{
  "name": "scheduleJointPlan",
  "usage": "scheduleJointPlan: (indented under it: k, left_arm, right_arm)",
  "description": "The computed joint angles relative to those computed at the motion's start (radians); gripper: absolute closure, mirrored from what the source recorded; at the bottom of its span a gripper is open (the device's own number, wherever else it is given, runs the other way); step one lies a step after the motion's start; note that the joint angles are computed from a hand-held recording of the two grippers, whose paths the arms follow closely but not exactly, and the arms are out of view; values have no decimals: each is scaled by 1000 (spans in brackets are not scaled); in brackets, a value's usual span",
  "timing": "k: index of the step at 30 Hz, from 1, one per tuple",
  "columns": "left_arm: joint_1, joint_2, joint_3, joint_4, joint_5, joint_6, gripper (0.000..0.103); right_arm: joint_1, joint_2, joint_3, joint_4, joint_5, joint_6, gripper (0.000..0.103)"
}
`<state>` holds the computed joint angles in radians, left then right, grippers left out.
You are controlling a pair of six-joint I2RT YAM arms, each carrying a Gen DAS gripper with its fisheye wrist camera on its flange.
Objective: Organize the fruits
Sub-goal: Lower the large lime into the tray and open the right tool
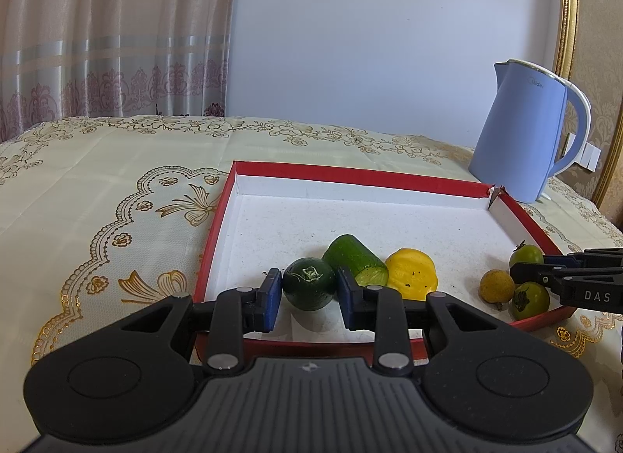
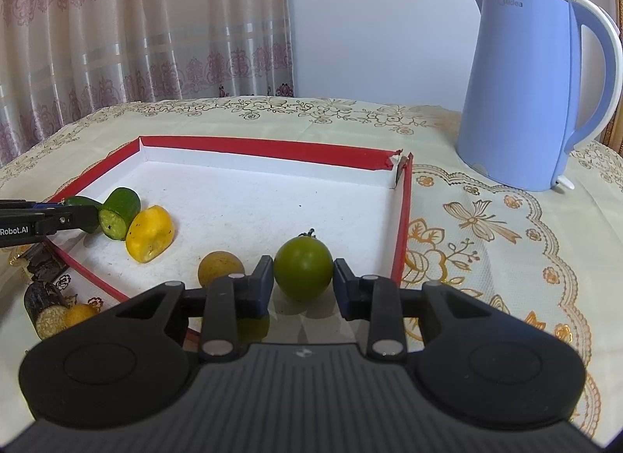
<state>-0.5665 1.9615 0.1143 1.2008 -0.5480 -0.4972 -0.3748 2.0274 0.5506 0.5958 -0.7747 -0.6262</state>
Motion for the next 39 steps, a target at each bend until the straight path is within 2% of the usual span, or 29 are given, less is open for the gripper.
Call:
scheduleJointPlan:
  k: [39]
  left_arm:
    - [6, -2, -3, 3, 6, 4, 74]
  right_arm:
    - [10, 3, -15, 27, 13, 18, 72]
